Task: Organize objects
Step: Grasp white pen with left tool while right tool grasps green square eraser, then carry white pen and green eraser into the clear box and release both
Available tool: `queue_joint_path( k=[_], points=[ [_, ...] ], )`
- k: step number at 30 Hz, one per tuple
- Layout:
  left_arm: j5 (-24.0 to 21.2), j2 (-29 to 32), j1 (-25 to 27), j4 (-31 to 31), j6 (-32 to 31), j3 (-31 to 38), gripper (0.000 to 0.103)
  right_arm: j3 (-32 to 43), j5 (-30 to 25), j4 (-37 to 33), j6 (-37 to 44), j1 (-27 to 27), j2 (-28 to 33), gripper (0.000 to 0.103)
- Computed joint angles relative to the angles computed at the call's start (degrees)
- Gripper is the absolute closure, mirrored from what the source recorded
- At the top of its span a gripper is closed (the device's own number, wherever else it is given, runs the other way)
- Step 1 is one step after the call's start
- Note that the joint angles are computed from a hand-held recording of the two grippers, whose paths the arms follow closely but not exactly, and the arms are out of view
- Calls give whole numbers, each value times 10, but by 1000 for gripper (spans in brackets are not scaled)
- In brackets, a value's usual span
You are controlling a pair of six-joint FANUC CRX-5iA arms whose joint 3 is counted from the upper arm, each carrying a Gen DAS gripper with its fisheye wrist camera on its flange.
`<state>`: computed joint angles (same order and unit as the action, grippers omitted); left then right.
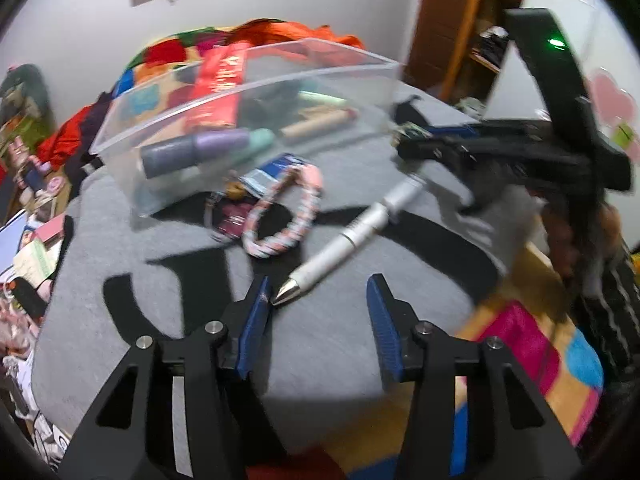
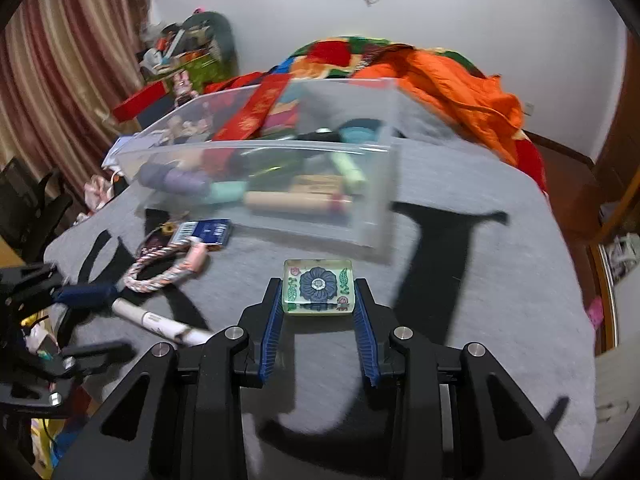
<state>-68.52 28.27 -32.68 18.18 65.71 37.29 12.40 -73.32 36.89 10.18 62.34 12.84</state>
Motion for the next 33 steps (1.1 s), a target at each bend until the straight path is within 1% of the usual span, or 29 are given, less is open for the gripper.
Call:
queue_joint_path(
  k=[2, 4, 7, 9, 10, 11, 12, 17, 18, 20, 21, 23, 28, 33],
  points=[
    [-5, -2, -4, -1, -14, 1, 53, -17, -4, 3, -16, 3, -14, 72],
    [-14, 7, -10, -11, -15, 20, 53, -29, -7, 5, -27, 6, -25, 72],
    [-44, 44, -14, -3, -11, 75, 53, -44, -7, 7, -44, 10, -37, 72],
    [-73, 78, -17, 0, -5, 128, 54, -51, -4, 9, -52, 13, -43, 72],
    [-86, 94, -20, 1, -2, 153, 55, -53, -3, 10, -54, 14, -45, 72],
    [-101, 112, -21, 6, -2, 179, 60, -54, -2, 10, -54, 15, -46, 72],
    [-113, 128, -23, 9, -6, 205, 62, -55, -2, 11, -54, 16, -47, 72],
    [-139, 178, -29, 14, -2, 282, 79, -58, 10, 11, -59, 18, -48, 72],
    [-132, 173, -28, 15, -5, 272, 81, -58, 12, 11, -59, 18, -48, 72],
    [-117, 162, -28, 15, -7, 251, 91, -58, 16, 10, -61, 18, -47, 72],
    [-109, 155, -27, 16, -8, 238, 93, -59, 18, 10, -61, 19, -48, 72],
    [-93, 137, -26, 17, -9, 207, 93, -59, 20, 11, -60, 19, -48, 72],
    [-67, 108, -29, 2, 0, 168, 93, -60, 30, 15, -63, 20, -48, 72],
    [-16, 66, -26, 8, 6, 106, 93, -52, 28, 28, -62, 25, -46, 72]
  ],
)
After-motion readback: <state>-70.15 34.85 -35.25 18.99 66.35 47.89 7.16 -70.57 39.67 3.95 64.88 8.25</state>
